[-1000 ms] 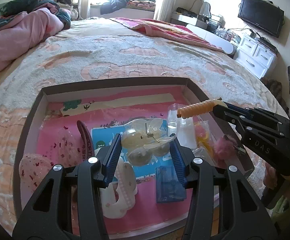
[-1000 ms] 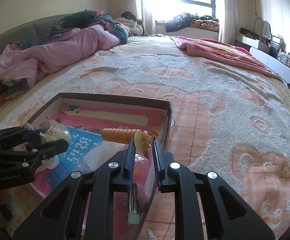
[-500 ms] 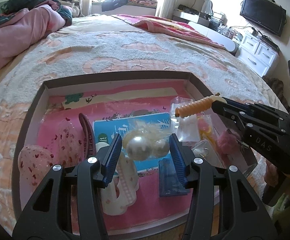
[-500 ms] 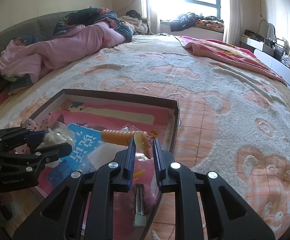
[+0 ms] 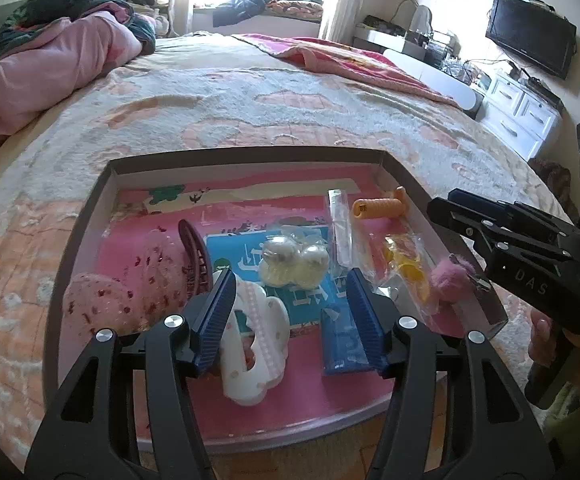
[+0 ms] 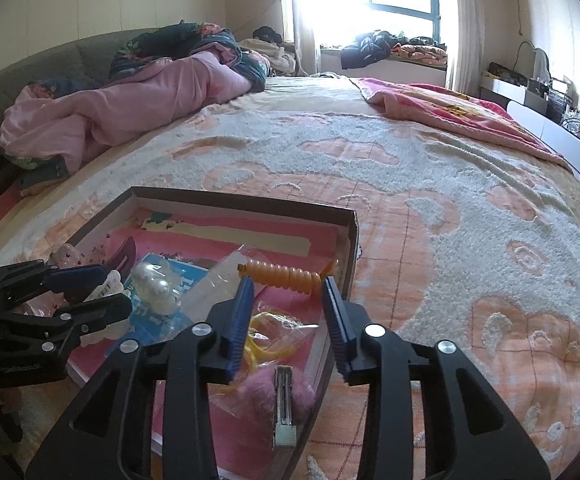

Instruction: Organize jewelry

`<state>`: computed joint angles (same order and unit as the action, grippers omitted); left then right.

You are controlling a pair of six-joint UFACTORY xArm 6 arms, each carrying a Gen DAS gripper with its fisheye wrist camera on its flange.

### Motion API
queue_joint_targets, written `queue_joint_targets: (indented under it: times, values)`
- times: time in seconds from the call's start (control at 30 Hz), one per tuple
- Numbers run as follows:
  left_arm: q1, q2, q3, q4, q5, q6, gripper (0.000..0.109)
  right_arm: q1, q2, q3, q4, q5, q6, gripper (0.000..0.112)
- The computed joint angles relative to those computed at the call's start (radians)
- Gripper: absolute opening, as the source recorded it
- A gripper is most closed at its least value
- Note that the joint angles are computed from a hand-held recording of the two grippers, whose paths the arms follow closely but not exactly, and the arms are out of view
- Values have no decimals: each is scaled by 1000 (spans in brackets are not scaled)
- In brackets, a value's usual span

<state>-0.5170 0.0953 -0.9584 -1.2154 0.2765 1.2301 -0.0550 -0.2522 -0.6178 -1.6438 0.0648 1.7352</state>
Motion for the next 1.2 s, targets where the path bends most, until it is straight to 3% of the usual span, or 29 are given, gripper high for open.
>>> queue_joint_targets:
  times: [0.23,0.37,0.5,0.77,1.2]
  values:
    - [13,-50,37,-16,-10,7,56,17,-65,34,-45,15,69,61]
    - [19,-83,64,-30,-17,17,64,42,-127,72,-56,41,96,75]
    - [30,-119,92,-77,-19,63,75,57,-187,112,-26,47,85,83]
    - [59,-193,146,-163,-7,152,91,115,-301,182,100,106,5,90]
    - [85,-320,236,-224,-4,210,91,277,-461,273,267,244,-92,94]
